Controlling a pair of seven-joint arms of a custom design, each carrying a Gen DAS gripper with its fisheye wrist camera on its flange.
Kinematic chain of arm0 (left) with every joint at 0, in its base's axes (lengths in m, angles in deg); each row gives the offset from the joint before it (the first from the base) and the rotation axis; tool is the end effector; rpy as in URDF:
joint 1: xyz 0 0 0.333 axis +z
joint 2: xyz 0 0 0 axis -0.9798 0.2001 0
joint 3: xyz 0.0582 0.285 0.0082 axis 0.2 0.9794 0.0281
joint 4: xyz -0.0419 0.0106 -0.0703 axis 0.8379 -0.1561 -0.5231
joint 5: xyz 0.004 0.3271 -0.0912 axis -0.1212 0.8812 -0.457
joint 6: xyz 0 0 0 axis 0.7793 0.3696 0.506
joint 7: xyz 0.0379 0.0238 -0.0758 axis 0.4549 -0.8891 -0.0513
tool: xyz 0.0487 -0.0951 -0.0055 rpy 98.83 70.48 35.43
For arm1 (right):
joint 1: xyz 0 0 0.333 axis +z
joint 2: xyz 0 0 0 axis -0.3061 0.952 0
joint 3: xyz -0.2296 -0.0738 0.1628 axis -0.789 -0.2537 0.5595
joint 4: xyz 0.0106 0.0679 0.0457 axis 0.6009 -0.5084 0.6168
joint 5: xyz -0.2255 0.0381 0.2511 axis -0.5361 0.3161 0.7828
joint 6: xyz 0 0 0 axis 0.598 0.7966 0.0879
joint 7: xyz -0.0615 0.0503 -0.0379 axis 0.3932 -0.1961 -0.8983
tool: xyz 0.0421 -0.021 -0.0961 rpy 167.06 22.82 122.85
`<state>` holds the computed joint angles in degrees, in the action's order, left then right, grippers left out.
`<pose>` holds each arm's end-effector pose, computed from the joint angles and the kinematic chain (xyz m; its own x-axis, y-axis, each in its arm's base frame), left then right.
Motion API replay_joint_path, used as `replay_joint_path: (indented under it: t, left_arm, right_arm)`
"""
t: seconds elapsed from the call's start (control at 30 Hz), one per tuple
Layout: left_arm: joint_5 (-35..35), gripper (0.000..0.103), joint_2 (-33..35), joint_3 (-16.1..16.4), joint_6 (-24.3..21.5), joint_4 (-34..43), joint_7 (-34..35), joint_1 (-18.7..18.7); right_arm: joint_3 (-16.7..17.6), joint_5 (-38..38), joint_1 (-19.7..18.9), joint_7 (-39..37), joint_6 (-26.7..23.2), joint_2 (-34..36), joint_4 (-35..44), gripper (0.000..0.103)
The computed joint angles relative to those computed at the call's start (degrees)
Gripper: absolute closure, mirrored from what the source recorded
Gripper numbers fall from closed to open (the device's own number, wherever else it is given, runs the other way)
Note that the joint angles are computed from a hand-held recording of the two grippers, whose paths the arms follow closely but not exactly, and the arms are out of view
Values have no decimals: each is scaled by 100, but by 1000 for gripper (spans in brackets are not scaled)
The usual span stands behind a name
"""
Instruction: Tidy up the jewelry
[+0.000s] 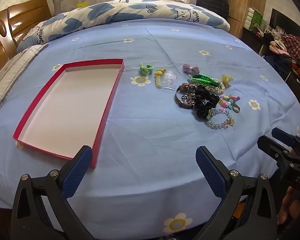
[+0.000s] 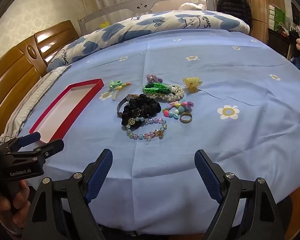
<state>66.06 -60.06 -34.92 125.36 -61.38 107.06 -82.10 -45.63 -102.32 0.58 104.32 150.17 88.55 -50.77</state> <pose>0.6605 -0.0707 0.4012 -0.1521 -0.9878 0.0329 -0.7932 0.1021 -0.6003 0.6383 0.2491 0.4048 0.0668 -0.9806 -0.1845 -0.7717 0.0664 -0.6325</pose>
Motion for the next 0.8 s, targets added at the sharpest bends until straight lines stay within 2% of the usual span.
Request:
replay_joint_path:
  t: [0.17,0.43,0.5,0.8]
  left_arm:
    - [21,0,-5,12,25,-21,-26,-25]
    - [20,0,-8,-3,-12,1,-27,-20]
    - [12,0,-6,-18,-27,15,-13,-13]
    - [4,0,23,-17,-33,42,-11,-16]
  right_arm:
    - [-34,-27,56,63,6,-16,-9,17]
    - [88,29,-111,-26,73,-108,-121,17]
    - [-39,-4,56,62,-25,54,107,17]
    - [17,26,-29,-8,125,-1,-5,17]
